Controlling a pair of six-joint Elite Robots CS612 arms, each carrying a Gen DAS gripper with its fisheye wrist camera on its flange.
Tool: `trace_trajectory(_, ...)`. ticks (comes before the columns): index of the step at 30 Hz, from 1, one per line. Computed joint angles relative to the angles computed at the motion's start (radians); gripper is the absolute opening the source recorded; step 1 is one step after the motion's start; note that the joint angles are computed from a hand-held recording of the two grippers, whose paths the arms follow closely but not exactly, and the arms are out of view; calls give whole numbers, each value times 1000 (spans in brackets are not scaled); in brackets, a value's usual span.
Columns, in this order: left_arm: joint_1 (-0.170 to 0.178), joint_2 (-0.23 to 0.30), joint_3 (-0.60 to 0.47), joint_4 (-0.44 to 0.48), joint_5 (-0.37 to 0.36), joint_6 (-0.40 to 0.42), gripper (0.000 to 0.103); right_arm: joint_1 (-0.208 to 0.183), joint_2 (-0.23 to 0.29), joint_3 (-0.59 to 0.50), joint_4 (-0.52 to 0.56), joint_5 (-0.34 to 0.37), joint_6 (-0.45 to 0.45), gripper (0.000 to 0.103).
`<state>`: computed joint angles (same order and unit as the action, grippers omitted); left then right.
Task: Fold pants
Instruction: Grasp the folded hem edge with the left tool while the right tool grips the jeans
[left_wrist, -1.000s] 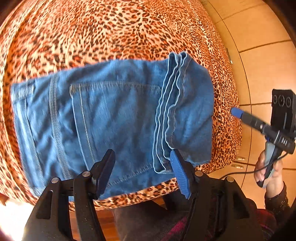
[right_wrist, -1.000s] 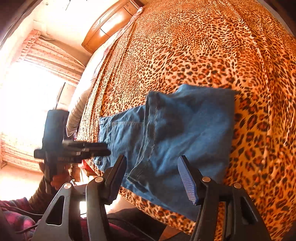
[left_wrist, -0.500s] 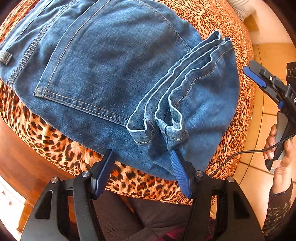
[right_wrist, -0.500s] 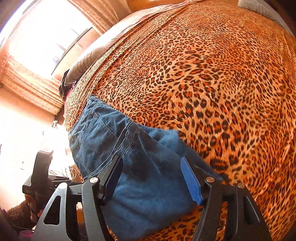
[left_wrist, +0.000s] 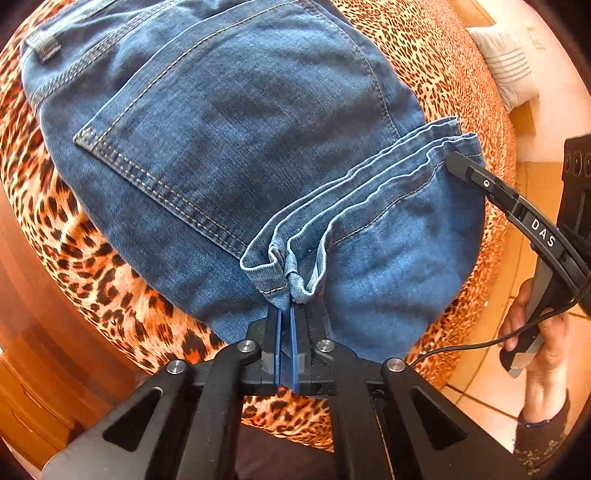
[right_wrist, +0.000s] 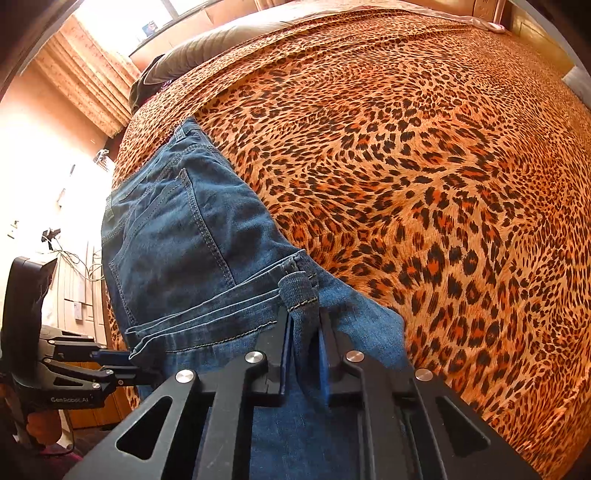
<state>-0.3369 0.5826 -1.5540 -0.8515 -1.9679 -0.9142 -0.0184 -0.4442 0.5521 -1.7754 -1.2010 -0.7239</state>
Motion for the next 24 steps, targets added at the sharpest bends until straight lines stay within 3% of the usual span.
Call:
trace_trajectory(3, 8, 20, -59, -29, -7, -63, 2, -2, -20, 1, 46, 75, -10, 8)
trace_trajectory(8, 13, 32, -132, -7, 72, -126, 2, 15, -37, -4, 97, 177, -92, 8)
trace_trajectory(11, 27, 31, -113, 57, 94, -107, 2, 39, 10, -57, 74, 104, -50, 8)
trace_trajectory(14, 54, 53, -117, 54, 23, -142, 2, 64, 97, -183, 119, -38, -4, 18)
trace_trajectory(16, 64, 64, -144, 30, -1, -165, 2, 58, 104, -201, 133, -23, 14, 22)
trace_trajectory(19, 56, 41, -182, 76, 70, -117, 3, 23, 69, -171, 132, 92, 47, 31)
trace_trajectory(21, 56, 37, -207, 66, 79, -115, 3, -2, 22, -100, 70, 134, 76, 50)
trace_trajectory(24, 47, 26, -196, 39, 57, -67, 6, -29, -19, -34, 56, 138, 60, 51)
